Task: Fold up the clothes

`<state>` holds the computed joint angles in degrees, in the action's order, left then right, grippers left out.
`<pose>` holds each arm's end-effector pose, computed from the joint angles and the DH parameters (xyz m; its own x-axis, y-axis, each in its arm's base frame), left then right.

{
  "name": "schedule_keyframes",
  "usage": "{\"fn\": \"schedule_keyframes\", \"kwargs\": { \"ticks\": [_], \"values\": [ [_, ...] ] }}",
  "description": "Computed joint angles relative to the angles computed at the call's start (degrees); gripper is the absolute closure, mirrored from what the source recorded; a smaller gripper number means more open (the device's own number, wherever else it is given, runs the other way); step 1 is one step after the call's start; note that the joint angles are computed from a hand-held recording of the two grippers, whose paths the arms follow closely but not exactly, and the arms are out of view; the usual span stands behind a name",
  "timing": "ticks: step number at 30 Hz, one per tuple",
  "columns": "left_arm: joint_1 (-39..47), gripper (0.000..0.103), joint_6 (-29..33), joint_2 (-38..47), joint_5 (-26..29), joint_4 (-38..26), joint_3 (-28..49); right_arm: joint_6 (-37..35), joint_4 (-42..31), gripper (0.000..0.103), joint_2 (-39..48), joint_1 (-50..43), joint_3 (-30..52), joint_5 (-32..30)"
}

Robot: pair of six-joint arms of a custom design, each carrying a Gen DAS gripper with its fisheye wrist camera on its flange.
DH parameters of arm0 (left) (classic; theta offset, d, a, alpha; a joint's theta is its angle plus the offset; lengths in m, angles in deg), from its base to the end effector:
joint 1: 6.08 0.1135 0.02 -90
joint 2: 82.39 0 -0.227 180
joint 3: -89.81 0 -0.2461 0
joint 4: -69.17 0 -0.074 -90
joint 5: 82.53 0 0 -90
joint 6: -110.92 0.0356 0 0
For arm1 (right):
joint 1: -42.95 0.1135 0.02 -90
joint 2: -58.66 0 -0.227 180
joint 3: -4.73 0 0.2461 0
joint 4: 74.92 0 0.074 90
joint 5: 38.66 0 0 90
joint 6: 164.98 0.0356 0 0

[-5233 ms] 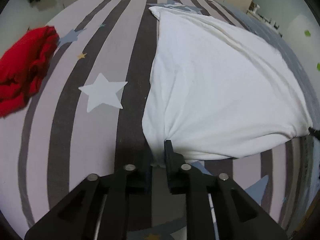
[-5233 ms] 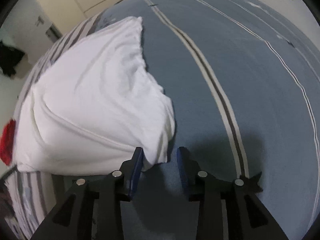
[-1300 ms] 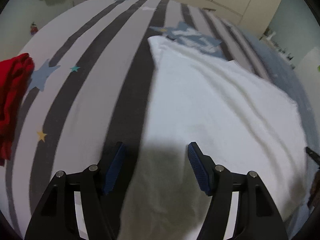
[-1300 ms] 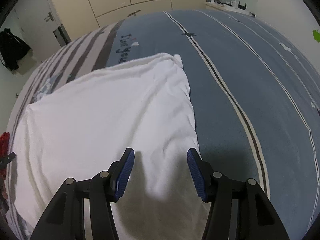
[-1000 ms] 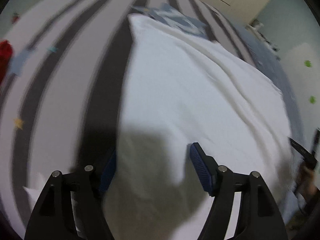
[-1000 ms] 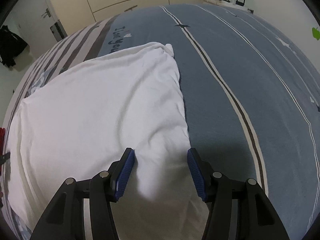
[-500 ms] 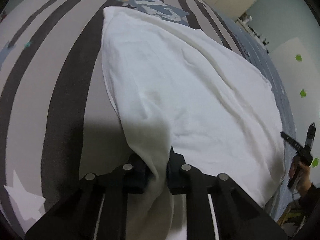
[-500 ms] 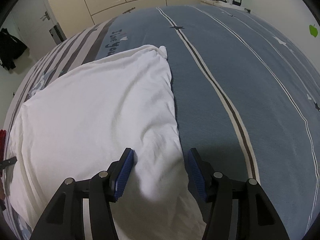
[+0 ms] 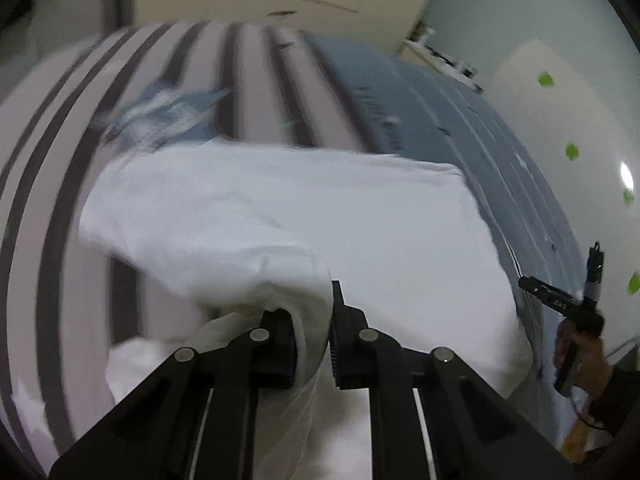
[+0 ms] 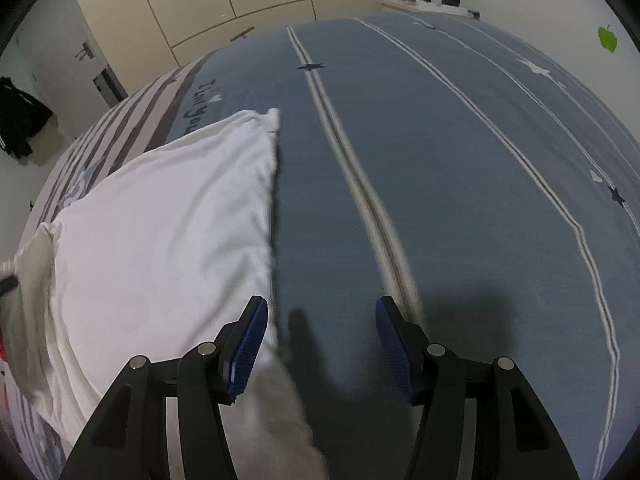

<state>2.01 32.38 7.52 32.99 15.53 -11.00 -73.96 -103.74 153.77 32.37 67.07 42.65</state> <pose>0.3065 0.0281 0.1990 -0.8633 0.0584 -0.5013 0.2338 0.9266 -0.2947 0.2950 -0.0496 0.1104 -0.8625 0.1790 -0.4733 0.1262 0.9819 0.1413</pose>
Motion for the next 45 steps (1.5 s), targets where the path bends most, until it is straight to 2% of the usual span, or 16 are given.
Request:
{"fn": "schedule_keyframes", "kwargs": {
  "ticks": [5, 7, 10, 13, 15, 17, 21, 23, 25, 28, 32, 35, 40, 45],
  "values": [
    [-20.28, 0.093, -19.08, 2.49, -6.66, 9.51, 0.11, -8.27, -4.12, 0.051, 0.21, -8.32, 3.15, -3.22],
    [-28.79, 0.093, -26.8, 5.53, -9.48, 12.42, 3.16, -11.04, -6.0, 0.051, 1.23, -11.6, 5.44, -4.79],
    [-38.3, 0.093, -35.65, 13.56, -13.45, 12.12, 12.12, -15.59, -9.19, 0.051, 4.0, -15.93, 9.78, -6.65],
    [-42.93, 0.079, -38.88, 24.29, -14.56, 5.8, 24.22, -19.3, -11.55, 0.051, 6.68, -18.86, 13.15, -8.32],
    [-43.11, 0.061, -40.35, 27.05, -12.53, 3.01, 27.8, -20.9, -12.14, 0.051, 8.26, -19.76, 14.37, -8.63],
    [-42.02, 0.054, -39.99, 21.66, -11.61, 6.48, 22.26, -21.92, -12.06, 0.051, 9.42, -20.16, 14.77, -8.78],
    [-36.43, 0.028, -36.1, 6.06, -9.8, 11.57, 8.61, -21.21, -10.42, 0.051, 10.23, -20.41, 13.43, -10.08],
    [-32.48, 0.023, -33.71, -0.65, -9.84, 12.29, 3.44, -20.34, -9.77, 0.051, 10.5, -20.04, 12.69, -10.71],
    [-27.74, 0.023, -30.05, -5.1, -10.71, 10.52, -0.88, -19.44, -9.4, 0.051, 9.96, -18.89, 11.7, -10.94],
    [-21.55, 0.023, -25.54, -7.53, -12.81, 6.35, -5.9, -16.6, -8.69, 0.051, 7.35, -15.85, 9.18, -11.76],
    [-15.53, 0.023, -21.7, -13.9, -14.8, 5.61, -15.46, -11.77, -8.34, 0.051, 0.84, -9.36, 4.4, -12.66],
    [-12.5, 0.023, -20.97, -15.4, -13.35, 5.7, -20.09, -7.1, -7.77, 0.051, -4.31, -2.07, 0.86, -11.85],
    [-9.07, 0.023, -18.62, -19.03, -12.21, 5.31, -25.39, 0.84, -6.98, 0.051, -11.2, 12.28, -3.33, -8.13],
    [-4.7, 0.023, -12.14, -20.46, -11.65, 3.78, -26.43, 8.67, -5.56, 0.05, -9.69, 24.5, -1.48, -2.99]
  ]
}}
